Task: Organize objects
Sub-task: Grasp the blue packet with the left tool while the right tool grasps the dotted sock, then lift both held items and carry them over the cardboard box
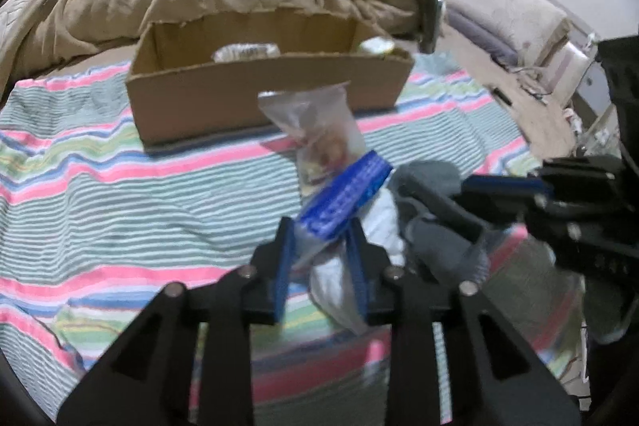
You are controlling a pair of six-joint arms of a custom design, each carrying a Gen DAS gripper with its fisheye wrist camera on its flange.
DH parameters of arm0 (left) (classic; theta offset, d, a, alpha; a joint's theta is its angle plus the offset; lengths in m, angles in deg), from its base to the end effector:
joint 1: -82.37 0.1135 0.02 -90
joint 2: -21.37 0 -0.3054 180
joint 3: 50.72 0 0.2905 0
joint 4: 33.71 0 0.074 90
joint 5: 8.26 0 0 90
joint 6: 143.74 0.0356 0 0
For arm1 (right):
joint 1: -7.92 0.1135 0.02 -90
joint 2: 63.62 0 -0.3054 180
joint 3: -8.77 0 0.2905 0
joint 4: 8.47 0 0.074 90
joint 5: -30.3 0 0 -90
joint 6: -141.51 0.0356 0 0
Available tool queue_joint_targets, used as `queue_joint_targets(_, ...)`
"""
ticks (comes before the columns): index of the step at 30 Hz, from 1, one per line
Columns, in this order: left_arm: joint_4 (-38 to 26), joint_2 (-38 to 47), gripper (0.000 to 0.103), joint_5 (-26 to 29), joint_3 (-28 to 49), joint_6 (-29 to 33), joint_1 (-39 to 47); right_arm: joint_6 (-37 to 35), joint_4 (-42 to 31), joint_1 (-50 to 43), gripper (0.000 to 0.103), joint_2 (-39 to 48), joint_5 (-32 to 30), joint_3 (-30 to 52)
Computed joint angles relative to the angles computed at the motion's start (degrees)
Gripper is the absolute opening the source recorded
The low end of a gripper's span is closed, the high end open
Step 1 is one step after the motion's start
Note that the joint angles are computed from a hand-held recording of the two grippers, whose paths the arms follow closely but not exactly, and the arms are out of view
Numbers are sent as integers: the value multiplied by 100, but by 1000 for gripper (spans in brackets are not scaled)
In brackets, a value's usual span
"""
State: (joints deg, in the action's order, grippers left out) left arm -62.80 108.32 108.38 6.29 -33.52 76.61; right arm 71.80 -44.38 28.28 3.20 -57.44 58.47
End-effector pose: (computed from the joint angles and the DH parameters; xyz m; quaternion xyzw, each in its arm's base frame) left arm 0.3068 -0.0470 0.1827 0.2707 0.9000 -0.1876 0.2857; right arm 0.2286 0.0833 0.2212 0.0057 0.9482 0.0926 0.3038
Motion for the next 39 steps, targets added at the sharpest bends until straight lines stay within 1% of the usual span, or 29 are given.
queue_joint_targets(1,-35,111,33,-21,60,25,-25,57,37,-39,27,27,-51,-31)
queue_joint_targets(2,-37,177,33,-26,92,20,-41,112,94,-87,36,58,-148,-75)
queue_joint_targets(6,-43,369,32,184,192,-14,34,191,207,-101,42,198,-337,-130)
queue_joint_targets(8,-15,371,30,311,184,-41,96,180,247,-61,48,381,-409,-102)
queue_joint_targets(10,39,313,24,399,126,-41,148,180,363,36,48,560,-406,-117)
queue_joint_targets(12,86,254,22,442,76,-66,186,180,468,91,48,647,-358,-146)
queue_joint_targets(13,85,210,22,492,51,-68,229,172,505,90,41,628,-347,-169)
queue_joint_targets(14,80,183,21,520,37,-67,264,163,508,86,31,608,-327,-176)
queue_joint_targets(15,62,144,20,580,23,-63,324,134,525,56,30,536,-371,-206)
queue_joint_targets(16,43,105,19,623,12,-66,359,108,533,33,23,439,-398,-237)
queue_joint_targets(17,27,75,19,646,8,-67,380,75,537,9,12,397,-397,-242)
queue_joint_targets(18,13,24,19,672,-9,-78,406,47,512,-14,5,299,-399,-252)
queue_joint_targets(25,-200,-377,18,964,48,-111,699,-121,171,-112,5,-250,-299,-90)
queue_joint_targets(33,-390,-585,18,1143,297,-86,949,-503,-266,-282,5,-588,-201,468)
queue_joint_targets(35,-401,-532,18,1130,357,-55,938,-631,-362,-340,5,-584,-150,672)
queue_joint_targets(38,-681,-221,18,1082,559,229,809,-755,-479,-383,5,-621,-24,901)
queue_joint_targets(39,-702,-148,20,998,559,269,753,-784,-509,-395,5,-643,5,943)
